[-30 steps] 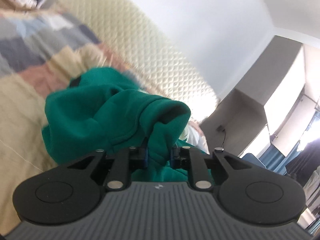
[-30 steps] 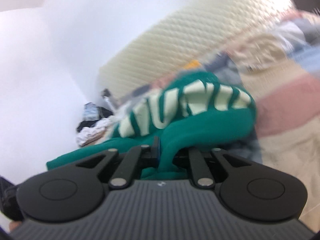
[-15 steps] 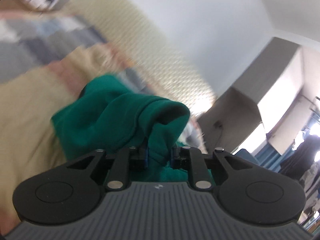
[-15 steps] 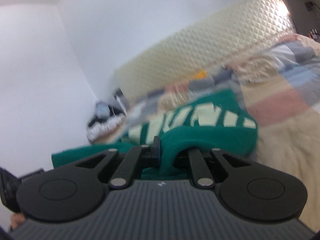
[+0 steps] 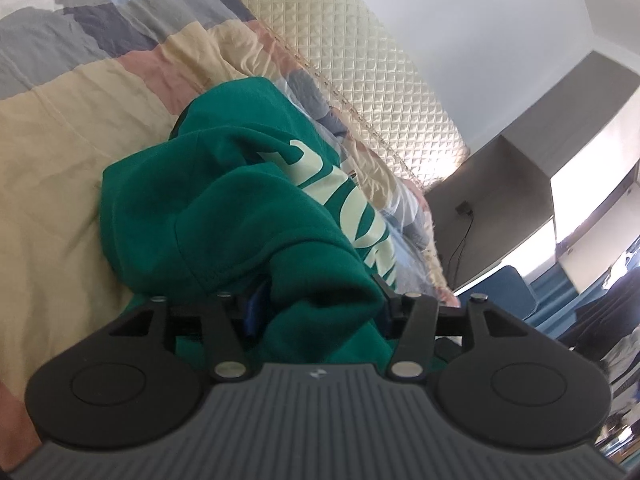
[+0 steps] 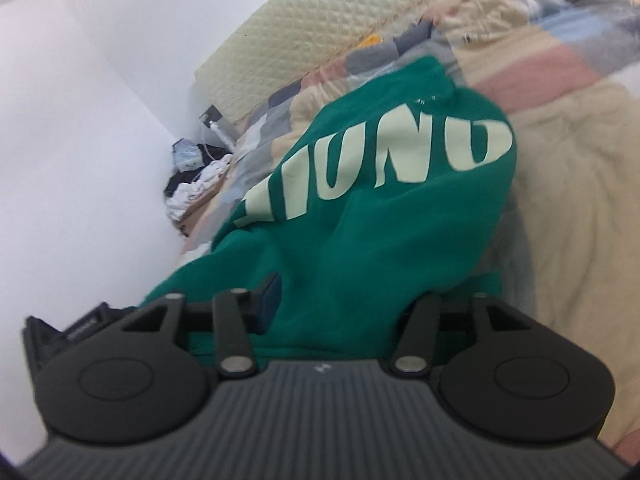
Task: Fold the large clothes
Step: 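Lift the hoodie high with both grippers to shake it out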
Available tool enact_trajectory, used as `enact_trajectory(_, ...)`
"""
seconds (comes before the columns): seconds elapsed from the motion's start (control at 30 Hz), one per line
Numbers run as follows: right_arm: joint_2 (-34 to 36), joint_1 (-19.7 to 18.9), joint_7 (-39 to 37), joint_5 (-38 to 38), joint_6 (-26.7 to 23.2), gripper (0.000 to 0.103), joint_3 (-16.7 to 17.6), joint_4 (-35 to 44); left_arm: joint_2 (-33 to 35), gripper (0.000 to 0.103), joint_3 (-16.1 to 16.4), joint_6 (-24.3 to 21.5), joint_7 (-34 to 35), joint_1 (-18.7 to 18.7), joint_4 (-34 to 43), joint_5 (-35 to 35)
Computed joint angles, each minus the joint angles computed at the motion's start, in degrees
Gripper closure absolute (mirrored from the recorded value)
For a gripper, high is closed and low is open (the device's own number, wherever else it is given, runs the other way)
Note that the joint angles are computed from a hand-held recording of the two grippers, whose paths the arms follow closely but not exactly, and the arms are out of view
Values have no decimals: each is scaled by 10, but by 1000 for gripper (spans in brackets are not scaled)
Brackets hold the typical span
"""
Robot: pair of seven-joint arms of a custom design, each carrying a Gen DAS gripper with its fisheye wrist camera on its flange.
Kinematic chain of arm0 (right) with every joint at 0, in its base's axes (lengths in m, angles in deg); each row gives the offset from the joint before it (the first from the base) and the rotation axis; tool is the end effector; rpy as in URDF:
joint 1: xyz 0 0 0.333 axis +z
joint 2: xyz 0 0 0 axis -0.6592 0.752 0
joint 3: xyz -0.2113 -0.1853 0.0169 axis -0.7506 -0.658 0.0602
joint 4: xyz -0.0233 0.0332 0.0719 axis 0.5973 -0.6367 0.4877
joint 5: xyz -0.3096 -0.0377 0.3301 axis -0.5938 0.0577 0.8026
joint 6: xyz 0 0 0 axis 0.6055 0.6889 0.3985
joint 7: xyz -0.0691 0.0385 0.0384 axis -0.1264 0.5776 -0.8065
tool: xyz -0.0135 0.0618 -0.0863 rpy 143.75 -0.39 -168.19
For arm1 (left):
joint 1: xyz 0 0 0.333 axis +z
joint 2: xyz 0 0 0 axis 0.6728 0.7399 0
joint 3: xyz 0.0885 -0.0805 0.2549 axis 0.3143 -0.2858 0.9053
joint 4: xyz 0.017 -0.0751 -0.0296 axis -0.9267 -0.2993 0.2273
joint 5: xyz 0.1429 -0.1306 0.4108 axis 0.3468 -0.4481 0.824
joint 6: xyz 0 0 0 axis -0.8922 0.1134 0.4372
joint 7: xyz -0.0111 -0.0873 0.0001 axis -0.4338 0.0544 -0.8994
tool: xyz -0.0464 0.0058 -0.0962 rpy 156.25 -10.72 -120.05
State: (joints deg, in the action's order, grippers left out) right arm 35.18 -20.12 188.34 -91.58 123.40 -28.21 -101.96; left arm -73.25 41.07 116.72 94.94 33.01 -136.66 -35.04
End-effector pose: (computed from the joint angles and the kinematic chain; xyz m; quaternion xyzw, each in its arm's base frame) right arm 0.3717 0.1649 0.5099 -0.4734 0.6846 -0.1257 0.5398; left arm 0.4383 0.0000 0.5670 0.6086 -0.5549 0.5669 0.0154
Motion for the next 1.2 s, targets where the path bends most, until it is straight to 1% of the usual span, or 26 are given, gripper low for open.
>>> enact_trajectory(0.03,2,-5,2,0,2,50,5,0,12,46,-7,3,-1,1,6,8)
enact_trajectory(0.1,1,-30,17,-1,-8,50,33,1,38,48,-14,14,-2,-1,19,14)
enact_trajectory(0.13,-2,-38,26,-1,-14,51,42,0,46,54,-16,19,-4,-2,23,13)
enact_trajectory(0.17,1,-40,31,-1,-17,51,43,0,53,57,-20,26,-5,-3,25,12)
enact_trajectory(0.2,5,-41,37,1,-16,52,40,1,58,62,-23,37,-6,-4,26,9)
enact_trajectory(0.23,10,-39,43,5,-11,61,33,0,60,66,-26,47,-8,-5,26,7)
enact_trajectory(0.27,12,-36,48,8,-9,74,27,-3,61,68,-27,58,-8,-7,24,3)
enact_trajectory(0.3,15,-32,52,12,-9,78,19,-3,59,71,-26,69,-4,-10,21,-4)
enact_trajectory(0.37,26,-2,46,20,13,86,-21,-5,50,75,-24,90,9,-17,14,-16)
enact_trajectory(0.4,32,10,39,21,26,88,-36,-5,39,76,-23,102,17,-20,7,-20)
enact_trajectory(0.47,38,11,34,17,44,91,-34,-1,22,79,-16,118,35,-31,-2,-30)
enact_trajectory(0.53,40,4,30,9,80,92,-21,-2,2,82,-9,136,61,-43,-10,-41)
enact_trajectory(0.57,37,-7,29,5,100,93,-8,-4,-9,82,-7,142,64,-46,-13,-44)
enact_trajectory(0.6,31,-26,30,2,124,93,14,-9,-20,83,-1,145,70,-51,-16,-49)
enact_trajectory(0.63,18,-45,30,0,133,93,35,-13,-30,84,6,146,73,-55,-16,-54)
enact_trajectory(0.67,-1,-63,29,-3,117,93,58,-13,-39,84,10,145,75,-57,-16,-56)
enact_trajectory(0.7,-15,-73,29,-5,110,93,71,-13,-52,84,18,142,80,-61,-16,-59)
enact_trajectory(0.8,-40,-86,34,-9,120,94,81,-10,-73,84,33,132,88,-71,-5,-70)
enact_trajectory(0.83,-46,-92,35,-10,125,94,84,-6,-81,85,33,133,93,-73,1,-71)
enact_trajectory(0.9,-55,-95,30,-17,141,94,80,5,-87,85,39,126,94,-80,21,-74)
enact_trajectory(0.97,-64,-99,18,-26,136,94,76,28,-82,85,35,121,81,-81,55,-68)
enact_trajectory(1.03,-62,-88,2,-40,131,94,56,58,-67,85,27,122,69,-81,101,-51)
enact_trajectory(1.1,-57,-78,-20,-56,120,94,38,98,-49,85,29,120,66,-92,152,-42)
enact_trajectory(1.2,-38,-56,-46,-69,112,94,12,165,-10,85,33,106,49,-104,238,-25)
